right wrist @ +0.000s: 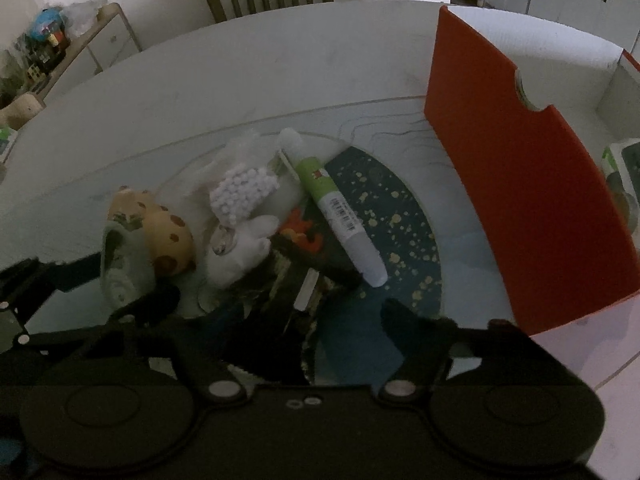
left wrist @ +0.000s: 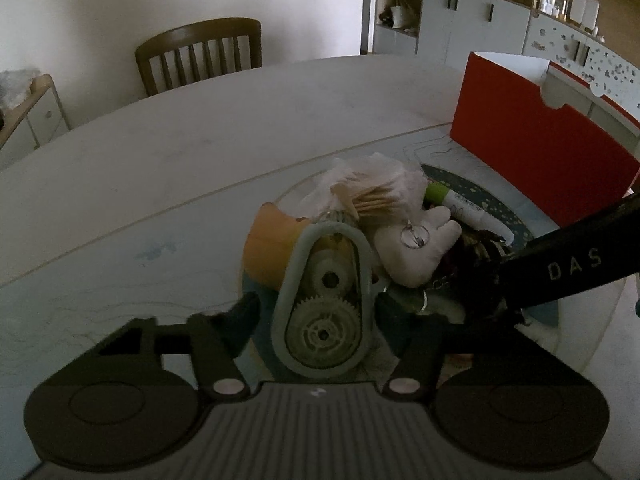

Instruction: Organize objects

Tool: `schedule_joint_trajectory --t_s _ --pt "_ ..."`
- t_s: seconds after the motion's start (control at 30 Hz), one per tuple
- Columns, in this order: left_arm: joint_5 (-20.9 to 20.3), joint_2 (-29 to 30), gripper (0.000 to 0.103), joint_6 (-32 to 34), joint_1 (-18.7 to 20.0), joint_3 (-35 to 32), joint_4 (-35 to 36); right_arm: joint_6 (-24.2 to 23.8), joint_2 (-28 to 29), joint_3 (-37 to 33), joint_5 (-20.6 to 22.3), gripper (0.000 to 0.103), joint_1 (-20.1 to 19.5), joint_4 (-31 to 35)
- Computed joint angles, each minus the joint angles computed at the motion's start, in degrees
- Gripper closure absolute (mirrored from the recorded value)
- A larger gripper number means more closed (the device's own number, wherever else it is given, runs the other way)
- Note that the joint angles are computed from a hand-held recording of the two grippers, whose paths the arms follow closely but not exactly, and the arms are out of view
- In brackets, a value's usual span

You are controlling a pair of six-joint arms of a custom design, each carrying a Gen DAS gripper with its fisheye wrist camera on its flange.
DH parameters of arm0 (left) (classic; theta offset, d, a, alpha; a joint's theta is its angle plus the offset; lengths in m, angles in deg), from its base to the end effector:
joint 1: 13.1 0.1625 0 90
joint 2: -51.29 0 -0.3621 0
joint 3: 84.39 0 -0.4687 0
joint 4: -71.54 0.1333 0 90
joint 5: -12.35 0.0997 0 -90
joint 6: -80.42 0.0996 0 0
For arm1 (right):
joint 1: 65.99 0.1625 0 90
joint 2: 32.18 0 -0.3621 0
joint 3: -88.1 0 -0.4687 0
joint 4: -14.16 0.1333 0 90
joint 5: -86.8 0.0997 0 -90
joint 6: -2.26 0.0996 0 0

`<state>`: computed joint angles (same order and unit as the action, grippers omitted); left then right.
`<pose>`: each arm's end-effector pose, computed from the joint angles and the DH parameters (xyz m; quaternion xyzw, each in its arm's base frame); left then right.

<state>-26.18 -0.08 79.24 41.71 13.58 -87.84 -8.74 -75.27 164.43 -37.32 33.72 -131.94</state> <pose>-0.2101 -0.6644 0.0862 0.1763 0.8695 -0.3019 0.3489 0.2079 -0.7561 0.1157 0.1112 -0.9322 0.1862 0.2897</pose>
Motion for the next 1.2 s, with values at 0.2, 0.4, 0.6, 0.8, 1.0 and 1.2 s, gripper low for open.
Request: schedule_joint_trajectory --t_s 0.2,0.4,0.6,0.8,1.0,1.2 --pt "-0.36 -0.61 0.052 -0.18 -0.17 0.51 0.47 0.32 -0.33 0.31 -0.61 0.048 0.11 0.67" --pt "-1.04 -1.4 0.052 -1.42 -0.44 0.54 2.39 -0.25 -1.6 1.65 -0.75 0.064 0.07 0.44" --pt "-2.19 -2.68 0.053 -4.87 -0.92 0.63 5.25 -1.13 -4.05 4.34 0.23 0.068 0.11 -0.86" --pt "-3.29 -4.16 0.053 -9.33 -2.0 1.06 8.12 -1.84 -7.87 7.9 2.57 0.069 0.08 -2.22" --pt "-4.54 -5.51 0.053 -14.38 -3.84 1.15 11.42 -1.24 -12.33 11.22 4.76 0.069 0.12 -2.75" --pt "-5.38 -5.58 0.053 -18.28 -5.83 0.23 14.64 -0.82 -16.01 13.78 5.99 0.069 0.1 -3.43"
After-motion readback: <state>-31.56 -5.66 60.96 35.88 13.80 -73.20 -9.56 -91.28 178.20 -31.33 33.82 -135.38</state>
